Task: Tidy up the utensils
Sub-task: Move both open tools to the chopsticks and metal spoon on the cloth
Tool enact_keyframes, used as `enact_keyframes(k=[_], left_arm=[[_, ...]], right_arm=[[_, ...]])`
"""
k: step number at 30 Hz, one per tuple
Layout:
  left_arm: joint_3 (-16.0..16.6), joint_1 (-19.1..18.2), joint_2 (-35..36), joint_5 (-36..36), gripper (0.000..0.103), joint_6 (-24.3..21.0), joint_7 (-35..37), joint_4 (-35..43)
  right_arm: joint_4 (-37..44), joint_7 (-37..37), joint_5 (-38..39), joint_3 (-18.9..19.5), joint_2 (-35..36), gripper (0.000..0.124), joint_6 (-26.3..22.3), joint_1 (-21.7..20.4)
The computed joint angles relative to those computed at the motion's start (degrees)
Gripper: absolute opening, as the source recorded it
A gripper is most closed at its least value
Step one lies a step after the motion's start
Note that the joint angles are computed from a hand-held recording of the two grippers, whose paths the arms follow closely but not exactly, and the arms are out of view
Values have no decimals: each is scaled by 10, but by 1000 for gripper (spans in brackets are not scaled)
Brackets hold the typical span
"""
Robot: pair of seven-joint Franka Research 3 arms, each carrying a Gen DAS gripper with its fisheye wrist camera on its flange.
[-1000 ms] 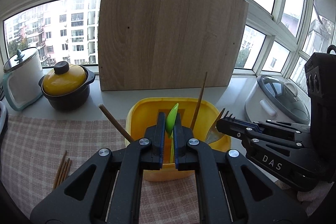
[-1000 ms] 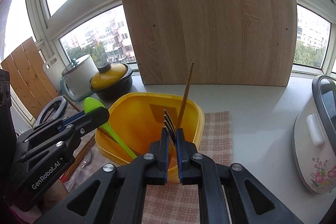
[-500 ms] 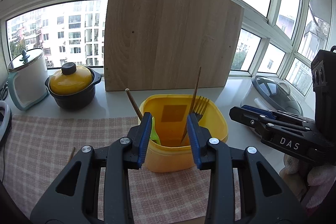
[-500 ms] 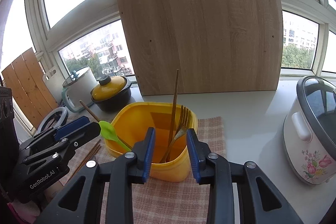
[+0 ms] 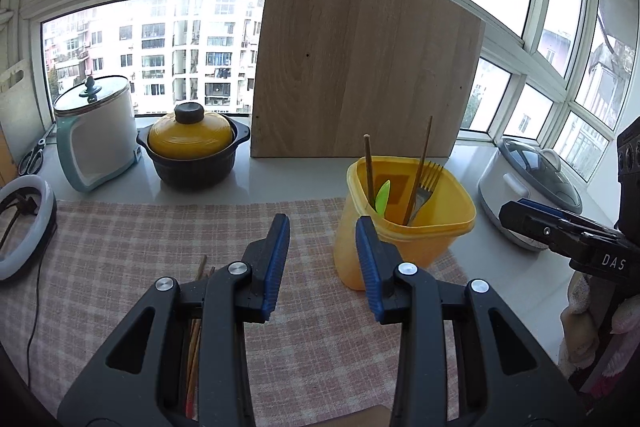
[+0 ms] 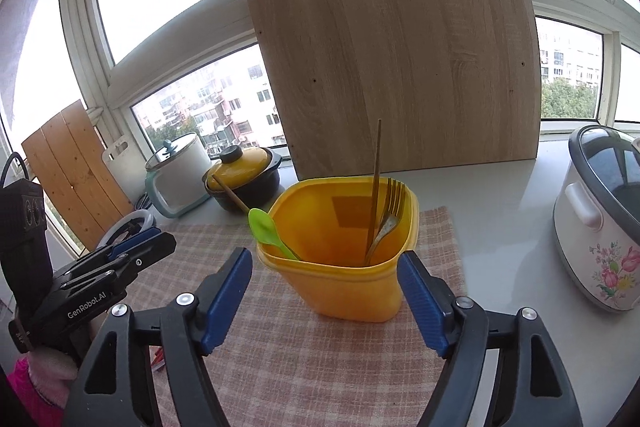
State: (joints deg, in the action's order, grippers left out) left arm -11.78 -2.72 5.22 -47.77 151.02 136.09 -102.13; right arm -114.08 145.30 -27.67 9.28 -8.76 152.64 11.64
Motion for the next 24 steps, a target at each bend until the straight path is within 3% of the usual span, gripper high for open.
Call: enact_keyframes(k=[9, 19, 24], left_arm=[[35, 49, 11, 52, 34, -39, -41, -4], [41, 89, 22, 76, 34, -85, -43, -18], [41, 99, 33, 89, 34, -115, -47, -16]], right_arm=[[25, -36, 35, 3, 33, 85, 13, 31], [113, -138, 125, -15, 126, 85, -18, 96], [172, -214, 173, -25, 184, 74, -52, 126]])
